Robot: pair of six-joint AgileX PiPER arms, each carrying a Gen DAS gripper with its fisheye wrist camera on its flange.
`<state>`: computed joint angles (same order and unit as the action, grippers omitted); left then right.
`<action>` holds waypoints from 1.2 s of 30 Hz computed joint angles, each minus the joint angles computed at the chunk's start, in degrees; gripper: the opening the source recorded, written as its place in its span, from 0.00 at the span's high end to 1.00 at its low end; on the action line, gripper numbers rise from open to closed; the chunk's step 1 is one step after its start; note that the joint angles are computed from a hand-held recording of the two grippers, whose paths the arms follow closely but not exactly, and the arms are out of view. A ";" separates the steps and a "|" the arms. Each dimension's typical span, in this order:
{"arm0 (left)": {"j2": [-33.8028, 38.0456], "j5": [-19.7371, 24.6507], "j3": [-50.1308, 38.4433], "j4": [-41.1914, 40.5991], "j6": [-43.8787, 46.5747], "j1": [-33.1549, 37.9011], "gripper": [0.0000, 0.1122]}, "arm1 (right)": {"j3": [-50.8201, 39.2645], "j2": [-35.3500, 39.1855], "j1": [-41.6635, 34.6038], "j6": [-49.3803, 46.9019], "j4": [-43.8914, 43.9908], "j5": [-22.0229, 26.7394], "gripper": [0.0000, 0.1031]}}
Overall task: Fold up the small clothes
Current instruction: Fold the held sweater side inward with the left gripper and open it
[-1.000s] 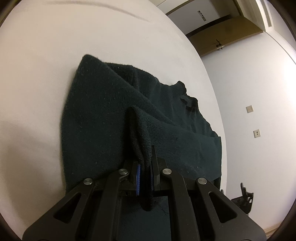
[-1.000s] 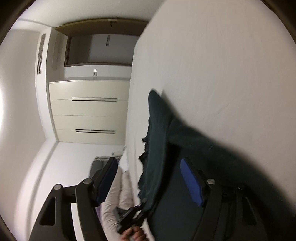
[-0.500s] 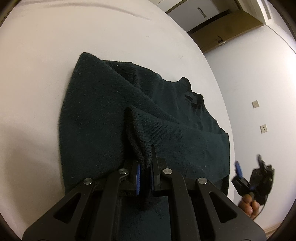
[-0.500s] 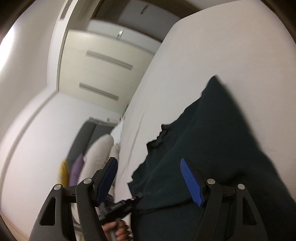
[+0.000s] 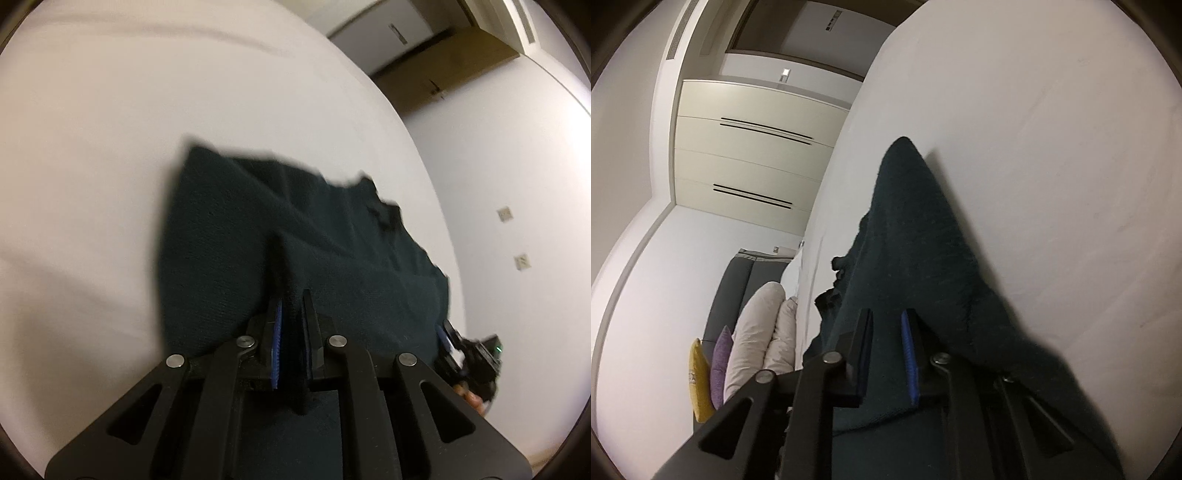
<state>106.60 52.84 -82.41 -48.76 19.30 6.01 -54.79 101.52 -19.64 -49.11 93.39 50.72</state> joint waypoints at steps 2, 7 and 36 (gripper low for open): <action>-2.46 -2.00 -0.73 6.49 -5.35 0.63 0.92 | 0.15 -0.54 0.37 -0.75 -0.21 -0.96 0.86; -8.20 -5.17 -2.75 14.35 -10.05 -0.62 0.92 | 0.70 -1.88 2.01 -1.72 -0.25 -4.28 0.86; -0.93 -13.36 3.85 6.71 5.43 -10.86 0.92 | -12.59 4.14 3.16 6.58 -8.84 -3.94 0.68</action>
<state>105.67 39.48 -78.57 -42.05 24.72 -4.86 -67.38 105.66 -16.48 -42.53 84.55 46.78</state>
